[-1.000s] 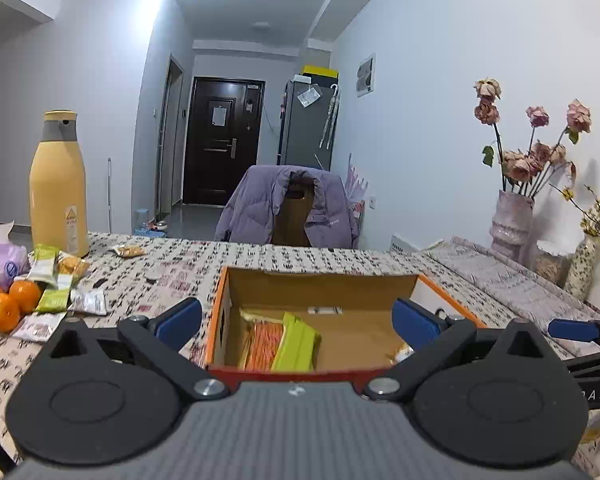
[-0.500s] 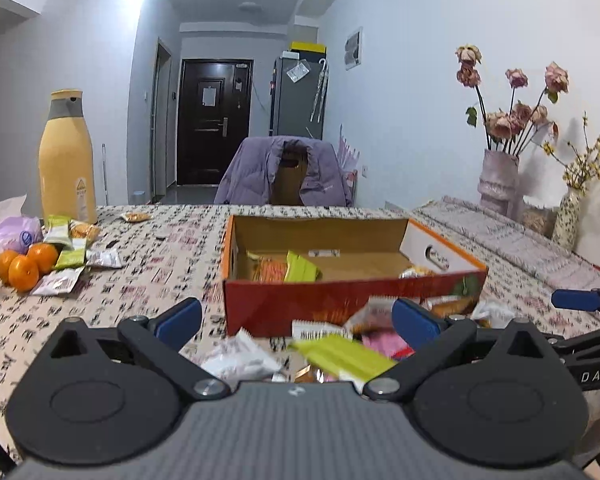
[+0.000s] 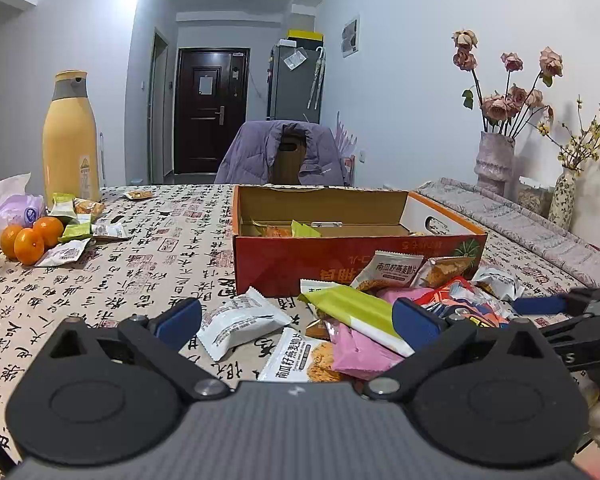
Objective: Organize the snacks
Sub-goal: 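Grasp the colorful chip bag with the right gripper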
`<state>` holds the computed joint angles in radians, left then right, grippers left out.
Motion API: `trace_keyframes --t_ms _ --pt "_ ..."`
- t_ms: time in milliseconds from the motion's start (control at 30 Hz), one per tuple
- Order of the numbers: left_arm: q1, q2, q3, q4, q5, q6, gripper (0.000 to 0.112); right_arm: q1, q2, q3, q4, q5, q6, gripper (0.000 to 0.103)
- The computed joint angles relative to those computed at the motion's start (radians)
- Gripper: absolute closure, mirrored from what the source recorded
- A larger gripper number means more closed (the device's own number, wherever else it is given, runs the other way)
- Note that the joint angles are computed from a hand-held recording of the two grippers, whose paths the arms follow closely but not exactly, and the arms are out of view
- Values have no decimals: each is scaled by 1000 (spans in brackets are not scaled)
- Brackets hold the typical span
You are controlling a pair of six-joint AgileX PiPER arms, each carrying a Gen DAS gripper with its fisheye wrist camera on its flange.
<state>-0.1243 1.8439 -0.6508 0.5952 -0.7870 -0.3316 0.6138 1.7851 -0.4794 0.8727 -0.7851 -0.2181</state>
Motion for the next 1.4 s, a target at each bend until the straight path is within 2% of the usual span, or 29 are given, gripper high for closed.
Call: trace_keyframes --t_ms 133,267,433,867,1067,1133,1400 --pt "10 11 -8 21 -3 -19 9 -51 17 0 -87 21 84 25" --pt "14 24 -21 33 3 -36 9 -53 42 -19 -82 34 70 32" --pt "14 34 -38 40 26 -49 9 -50 36 -3 -106 13 88 46" --pt "1 52 -82 17 92 -48 9 -15 -30 72 -20 -101 76 46" --pt "-11 78 -158 -9 174 -15 9 -37 -46 99 2 -129 87 46" --pt "-13 91 -204 10 222 -22 9 -47 -47 105 4 -132 93 46" --pt "-12 185 -410 205 408 -150 9 -77 -50 120 14 -150 108 46"
